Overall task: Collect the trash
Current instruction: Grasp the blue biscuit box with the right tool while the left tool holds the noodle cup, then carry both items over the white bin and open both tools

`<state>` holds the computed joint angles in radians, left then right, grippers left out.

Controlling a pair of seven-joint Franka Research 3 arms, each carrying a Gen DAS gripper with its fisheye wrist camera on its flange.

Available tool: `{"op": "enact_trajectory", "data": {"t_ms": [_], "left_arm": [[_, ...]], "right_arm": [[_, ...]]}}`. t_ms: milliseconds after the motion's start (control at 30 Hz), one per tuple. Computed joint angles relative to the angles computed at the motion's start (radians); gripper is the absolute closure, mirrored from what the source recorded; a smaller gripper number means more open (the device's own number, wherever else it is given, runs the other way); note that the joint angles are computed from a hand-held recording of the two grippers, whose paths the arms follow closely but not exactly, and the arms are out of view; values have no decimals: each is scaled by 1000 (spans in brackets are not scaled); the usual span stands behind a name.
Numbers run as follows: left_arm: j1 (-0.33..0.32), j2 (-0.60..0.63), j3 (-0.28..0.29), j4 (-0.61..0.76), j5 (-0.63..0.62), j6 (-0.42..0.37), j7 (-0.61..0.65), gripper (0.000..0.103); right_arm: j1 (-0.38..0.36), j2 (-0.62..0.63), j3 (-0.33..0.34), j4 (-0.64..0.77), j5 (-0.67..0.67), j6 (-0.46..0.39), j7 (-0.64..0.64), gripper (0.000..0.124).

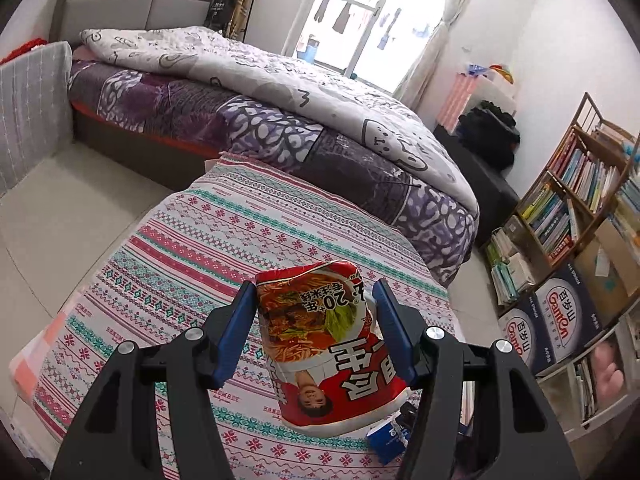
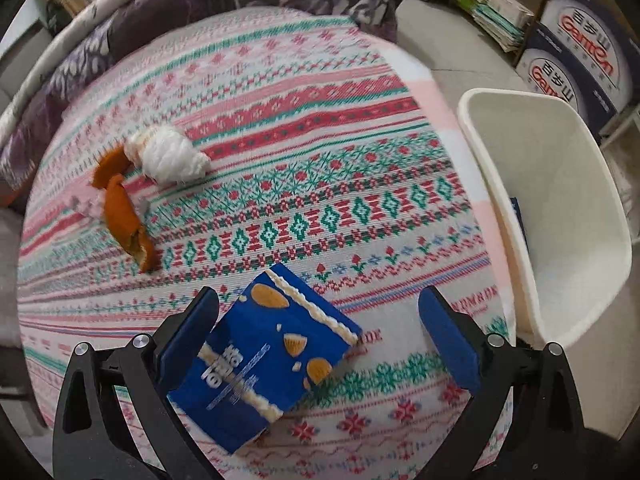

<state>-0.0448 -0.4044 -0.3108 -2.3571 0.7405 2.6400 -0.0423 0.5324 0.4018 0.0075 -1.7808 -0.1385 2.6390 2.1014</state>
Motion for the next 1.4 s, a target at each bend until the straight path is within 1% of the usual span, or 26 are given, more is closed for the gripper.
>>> {"op": "enact_trajectory", "data": {"t_ms": [67,133,167,267,300,367,467,500,533,567,600,667,733,833,900,933,1000,1100,1133,1200,1333,1400], "left_arm": [[0,4,-1,2,2,4,-1,44],[-1,9,-2,6,5,5,0,44],[-2,11,-2,7,5,6,1,44],[-5,18,1,11,4,5,9,44],[-7,20,3,11,1,5,12,44],[-9,22,6,9,-3,6,14,44],[-8,22,8,7,-4,8,15,44],[-7,22,8,7,-4,9,15,44],[-7,22,8,6,-3,10,14,44],[-5,21,8,5,-3,11,12,44],[-4,21,7,5,-1,10,10,44],[-4,21,6,5,-1,8,9,44],[-5,21,6,5,-1,2,11,44],[-4,23,3,8,3,-5,6,44],[-2,27,-2,15,11,-10,-4,44],[0,30,-4,18,18,-10,-11,44],[1,37,-8,28,31,-13,-22,44],[-2,57,-14,49,51,-18,-40,44],[-3,65,-16,58,60,-21,-46,44],[-8,81,-19,76,80,-26,-55,44],[-28,122,-24,121,119,-56,-62,44],[-43,146,-21,143,132,-68,-60,44]], "right_arm": [[14,-9,-10,-13,-13,16,34,28],[38,-7,-29,-18,-45,18,96,28],[46,4,-34,-8,-54,8,123,28],[44,32,-22,18,-45,-29,145,28],[58,35,-32,19,-70,-30,163,27],[78,39,-44,18,-119,-23,178,27],[79,26,-39,-17,-145,28,169,28],[85,23,-43,-24,-163,37,163,34],[95,17,-52,-32,-193,50,160,46],[102,8,-53,-42,-212,60,158,51],[82,6,-28,-43,-193,70,107,57],[46,1,12,-48,-138,85,16,62],[37,-10,20,-60,-115,122,-41,64],[46,-40,2,-90,-121,190,-83,64],[76,-69,-36,-102,-171,236,-77,64],[77,-85,-47,-115,-186,261,-78,65],[80,-112,-61,-118,-207,283,-77,65],[46,-143,-43,-116,-181,298,-115,64],[25,-142,-32,-108,-162,301,-145,64],[12,-161,-33,-113,-158,310,-168,64],[-2,-199,-45,-135,-182,332,-170,64],[-6,-204,-60,-139,-210,343,-151,64]]}}
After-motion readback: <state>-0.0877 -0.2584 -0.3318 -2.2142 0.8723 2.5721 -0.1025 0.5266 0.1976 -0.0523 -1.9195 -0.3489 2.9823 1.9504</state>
